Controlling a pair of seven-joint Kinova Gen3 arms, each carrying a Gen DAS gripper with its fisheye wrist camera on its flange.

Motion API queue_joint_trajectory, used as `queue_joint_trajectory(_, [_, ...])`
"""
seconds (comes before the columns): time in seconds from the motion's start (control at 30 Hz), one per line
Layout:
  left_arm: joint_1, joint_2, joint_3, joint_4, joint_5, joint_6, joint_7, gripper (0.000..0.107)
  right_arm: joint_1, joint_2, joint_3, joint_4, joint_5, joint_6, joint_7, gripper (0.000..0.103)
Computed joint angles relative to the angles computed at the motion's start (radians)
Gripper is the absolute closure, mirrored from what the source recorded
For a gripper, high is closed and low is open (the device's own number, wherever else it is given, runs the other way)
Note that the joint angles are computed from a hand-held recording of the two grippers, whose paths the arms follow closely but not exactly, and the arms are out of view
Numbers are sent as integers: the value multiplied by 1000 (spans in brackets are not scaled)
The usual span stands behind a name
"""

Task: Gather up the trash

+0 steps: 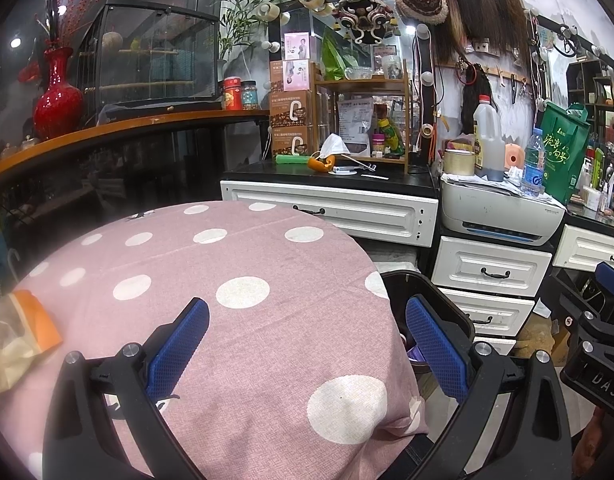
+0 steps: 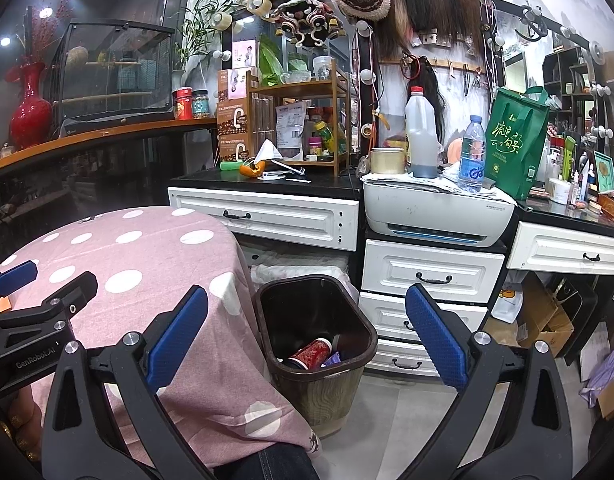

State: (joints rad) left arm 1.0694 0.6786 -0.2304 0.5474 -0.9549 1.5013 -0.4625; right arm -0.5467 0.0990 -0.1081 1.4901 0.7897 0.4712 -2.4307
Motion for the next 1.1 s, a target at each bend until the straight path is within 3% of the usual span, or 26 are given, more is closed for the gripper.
queue_joint_trajectory(1.1, [-3,22,-15,-57,25,23,-29,10,-1,1,0,1,-8,-2,9,6])
